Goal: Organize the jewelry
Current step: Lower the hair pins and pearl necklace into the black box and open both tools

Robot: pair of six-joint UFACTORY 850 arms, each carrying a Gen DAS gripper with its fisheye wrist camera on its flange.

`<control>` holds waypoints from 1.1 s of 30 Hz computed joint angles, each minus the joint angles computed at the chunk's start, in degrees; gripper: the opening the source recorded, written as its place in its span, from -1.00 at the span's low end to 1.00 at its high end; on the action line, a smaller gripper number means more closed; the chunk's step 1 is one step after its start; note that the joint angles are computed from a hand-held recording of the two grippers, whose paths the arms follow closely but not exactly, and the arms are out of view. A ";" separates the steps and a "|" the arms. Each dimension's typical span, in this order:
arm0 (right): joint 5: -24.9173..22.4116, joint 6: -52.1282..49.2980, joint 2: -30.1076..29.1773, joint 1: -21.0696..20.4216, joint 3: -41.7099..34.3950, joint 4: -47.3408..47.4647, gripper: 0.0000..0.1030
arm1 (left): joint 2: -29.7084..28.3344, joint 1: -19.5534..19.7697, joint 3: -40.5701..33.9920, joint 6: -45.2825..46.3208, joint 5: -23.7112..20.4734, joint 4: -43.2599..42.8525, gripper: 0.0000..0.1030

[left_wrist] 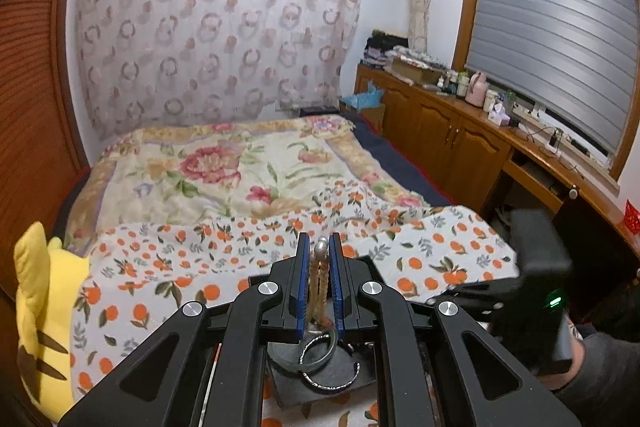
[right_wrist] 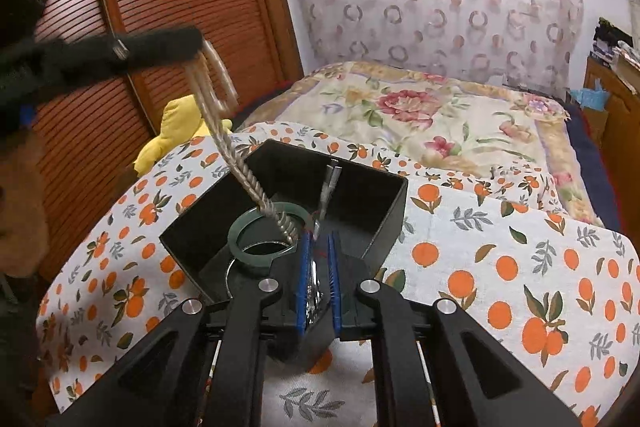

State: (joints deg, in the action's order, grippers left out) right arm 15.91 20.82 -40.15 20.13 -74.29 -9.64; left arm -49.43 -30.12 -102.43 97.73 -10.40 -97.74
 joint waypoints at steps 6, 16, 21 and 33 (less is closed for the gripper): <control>-0.19 6.40 0.02 -0.10 -0.78 -8.48 -0.96 | -2.67 0.05 -2.47 -10.15 0.55 10.38 -0.83; 2.99 29.59 0.42 -1.21 -1.33 -29.79 -0.96 | -3.78 0.92 -2.55 -15.86 0.67 15.42 -0.83; -1.15 25.59 -0.74 -0.95 -2.57 -24.91 -0.86 | -3.91 0.79 -2.25 -19.62 1.53 19.14 -0.83; 3.05 -5.10 6.45 0.16 5.84 6.09 -0.11 | 2.93 0.27 9.36 13.08 1.58 -12.46 -0.48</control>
State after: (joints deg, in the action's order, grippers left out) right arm 18.96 15.72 -33.70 20.29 -68.46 -3.55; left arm -46.50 -29.85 -93.07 110.81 -8.82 -110.20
